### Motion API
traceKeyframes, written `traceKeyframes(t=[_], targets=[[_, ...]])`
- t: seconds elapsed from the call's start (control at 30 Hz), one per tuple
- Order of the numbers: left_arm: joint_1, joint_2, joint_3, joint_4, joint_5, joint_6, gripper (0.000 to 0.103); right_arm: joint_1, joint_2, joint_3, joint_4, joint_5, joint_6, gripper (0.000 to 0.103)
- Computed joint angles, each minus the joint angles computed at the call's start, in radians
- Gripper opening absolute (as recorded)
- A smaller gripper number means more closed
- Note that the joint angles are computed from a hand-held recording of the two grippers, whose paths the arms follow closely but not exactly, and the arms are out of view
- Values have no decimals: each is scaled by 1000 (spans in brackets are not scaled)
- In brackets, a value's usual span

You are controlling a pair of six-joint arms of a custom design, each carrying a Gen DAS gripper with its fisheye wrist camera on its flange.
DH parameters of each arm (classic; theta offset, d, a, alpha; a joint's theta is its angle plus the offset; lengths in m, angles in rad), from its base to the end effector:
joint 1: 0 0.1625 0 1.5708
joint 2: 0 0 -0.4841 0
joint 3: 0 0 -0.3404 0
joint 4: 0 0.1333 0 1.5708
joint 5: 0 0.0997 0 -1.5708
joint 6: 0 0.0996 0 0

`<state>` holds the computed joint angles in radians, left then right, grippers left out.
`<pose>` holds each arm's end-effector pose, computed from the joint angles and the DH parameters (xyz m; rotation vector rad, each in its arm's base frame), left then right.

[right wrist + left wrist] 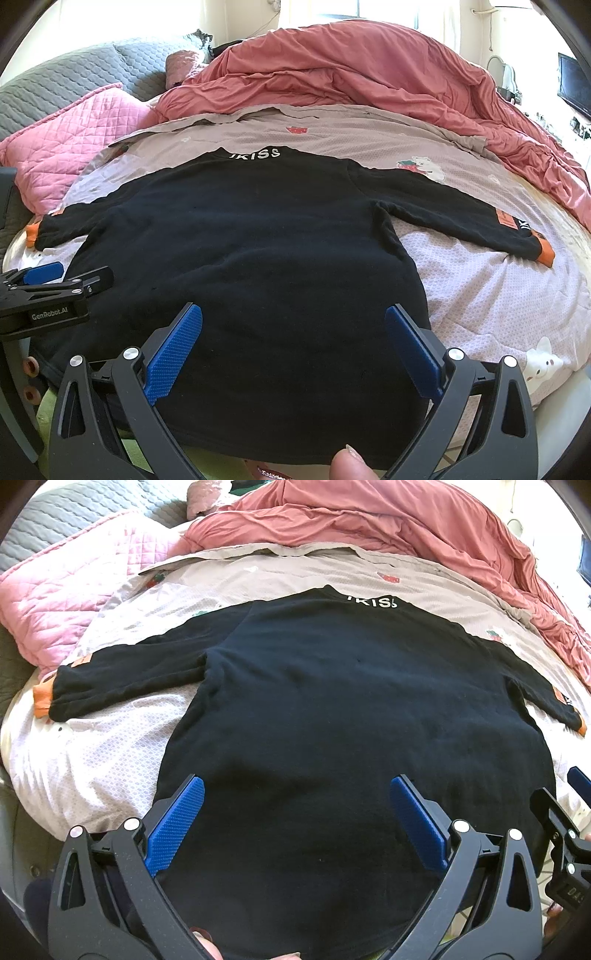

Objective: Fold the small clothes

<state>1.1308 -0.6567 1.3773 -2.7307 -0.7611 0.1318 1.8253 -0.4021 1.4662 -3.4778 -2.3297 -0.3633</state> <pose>-0.1373 -0.7739 0.2137 0.4422 2.2930 -0.6657 0.2467 -0.6911 0.0807 0.2924 -2.2023 0.9316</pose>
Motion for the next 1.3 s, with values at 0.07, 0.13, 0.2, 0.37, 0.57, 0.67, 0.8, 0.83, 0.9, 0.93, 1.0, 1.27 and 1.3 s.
traceKeyframes(t=[0.07, 0.13, 0.2, 0.37, 0.57, 0.67, 0.8, 0.83, 0.9, 0.93, 1.0, 1.27, 1.3], targets=[[1, -1, -1, 0, -2, 3, 95, 1, 1, -2, 3, -3, -1, 99], [1, -3, 1, -1, -3, 3, 95, 1, 2, -2, 0, -3, -2, 99], [1, -3, 1, 0, -4, 5, 95, 2, 4, -4, 1, -6, -3, 99], [0, -3, 0, 1, -5, 4, 95, 2, 3, -4, 6, -5, -2, 99], [0, -2, 2, -7, -2, 8, 95, 2, 7, -6, 1, -5, -6, 99], [1, -3, 2, -9, -6, 10, 95, 2, 7, -7, 1, -5, -8, 99], [1, -4, 4, -14, -5, 12, 95, 2, 7, -7, 0, -4, -7, 99], [1, -4, 4, -13, -5, 12, 95, 2, 7, -7, 0, -4, -7, 99], [1, -3, 4, -15, -3, 14, 95, 2, 9, -8, 0, -1, -9, 99], [1, -3, 5, -15, -1, 14, 95, 1, 10, -9, 1, -1, -8, 99], [1, -3, 3, -12, -1, 13, 95, 1, 10, -12, 6, 3, -5, 99], [-5, 15, -27, -4, 14, 26, 95, -8, 4, -21, 18, 31, -1, 99], [-5, 20, -36, 4, 15, 26, 95, -9, 5, -26, 18, 28, -9, 99]])
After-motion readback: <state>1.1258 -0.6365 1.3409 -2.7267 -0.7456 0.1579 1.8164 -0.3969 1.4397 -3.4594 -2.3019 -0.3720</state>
